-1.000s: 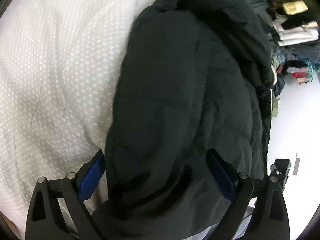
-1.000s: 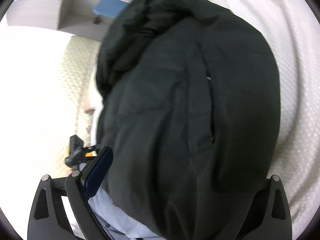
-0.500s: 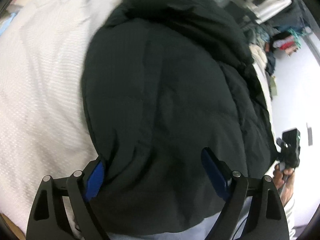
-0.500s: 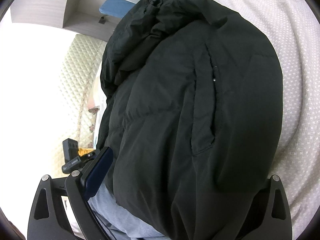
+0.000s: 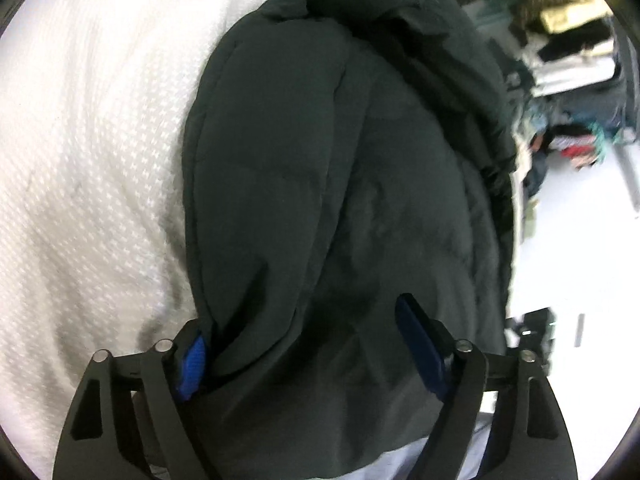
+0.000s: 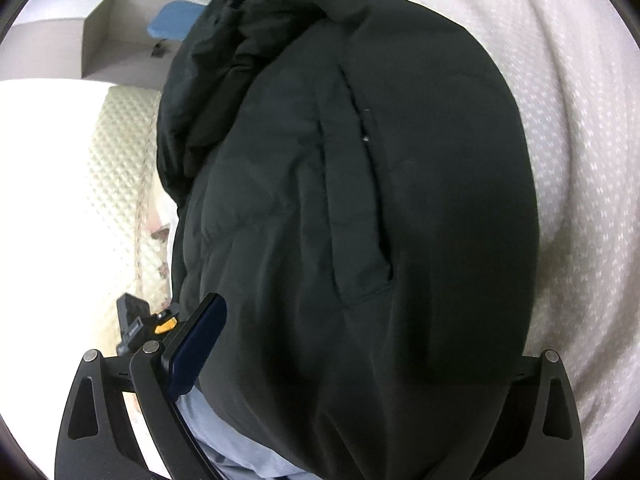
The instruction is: Fold large clothes
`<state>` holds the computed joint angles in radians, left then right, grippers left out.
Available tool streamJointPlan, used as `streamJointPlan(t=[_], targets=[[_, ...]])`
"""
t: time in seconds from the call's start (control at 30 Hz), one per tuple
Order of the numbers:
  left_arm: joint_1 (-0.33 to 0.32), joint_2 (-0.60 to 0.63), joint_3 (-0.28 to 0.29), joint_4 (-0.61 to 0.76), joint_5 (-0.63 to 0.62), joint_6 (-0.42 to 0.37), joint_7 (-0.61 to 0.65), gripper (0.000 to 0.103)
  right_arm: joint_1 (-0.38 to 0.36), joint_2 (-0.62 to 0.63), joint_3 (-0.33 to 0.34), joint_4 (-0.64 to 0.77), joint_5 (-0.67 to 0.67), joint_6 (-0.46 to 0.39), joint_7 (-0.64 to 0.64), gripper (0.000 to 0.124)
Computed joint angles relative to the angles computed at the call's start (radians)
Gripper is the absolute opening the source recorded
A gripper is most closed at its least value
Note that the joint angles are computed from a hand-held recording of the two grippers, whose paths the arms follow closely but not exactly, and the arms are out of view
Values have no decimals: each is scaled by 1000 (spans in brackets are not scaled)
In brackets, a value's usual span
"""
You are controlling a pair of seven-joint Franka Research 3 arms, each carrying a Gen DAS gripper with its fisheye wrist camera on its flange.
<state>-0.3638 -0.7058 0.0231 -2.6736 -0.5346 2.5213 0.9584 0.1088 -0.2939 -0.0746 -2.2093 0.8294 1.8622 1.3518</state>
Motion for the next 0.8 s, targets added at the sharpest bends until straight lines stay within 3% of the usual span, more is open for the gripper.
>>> streamJointPlan(t=[0.07, 0.2, 0.3, 0.4, 0.47, 0.5, 0.53, 0.6, 0.67, 0.8], targets=[[-13, -31, 14, -26, -27, 28, 11, 74, 8, 2, 3, 12, 7, -4, -11, 97], [-98, -18, 33, -38, -100, 154, 77, 74, 45, -37, 2, 20, 93, 19, -161, 97], [-121, 22, 20, -18, -90, 197, 90, 73, 68, -81, 4, 6, 148, 56, -232, 97], [-132, 13, 39, -36, -93, 223, 103, 66, 75, -98, 11, -1, 139, 91, -234, 93], [-147, 13, 56, -50, -113, 257, 106, 53, 74, -107, 18, -6, 106, 116, -224, 79], [-150, 0, 64, -68, -119, 269, 108, 49, 73, -111, 23, -7, 80, 126, -213, 63], [-147, -7, 62, -79, -121, 282, 95, 39, 66, -116, 37, -8, 31, 145, -190, 38], [-117, -46, 40, -107, -92, 289, 56, 28, 65, -129, 41, -18, -1, 180, -158, 19], [-113, -62, 30, -122, -65, 305, 21, 16, 71, -148, 35, -36, -3, 211, -150, 11], [-113, -106, 18, -155, -14, 358, -43, 8, 98, -219, 25, -71, 24, 301, -193, 7]])
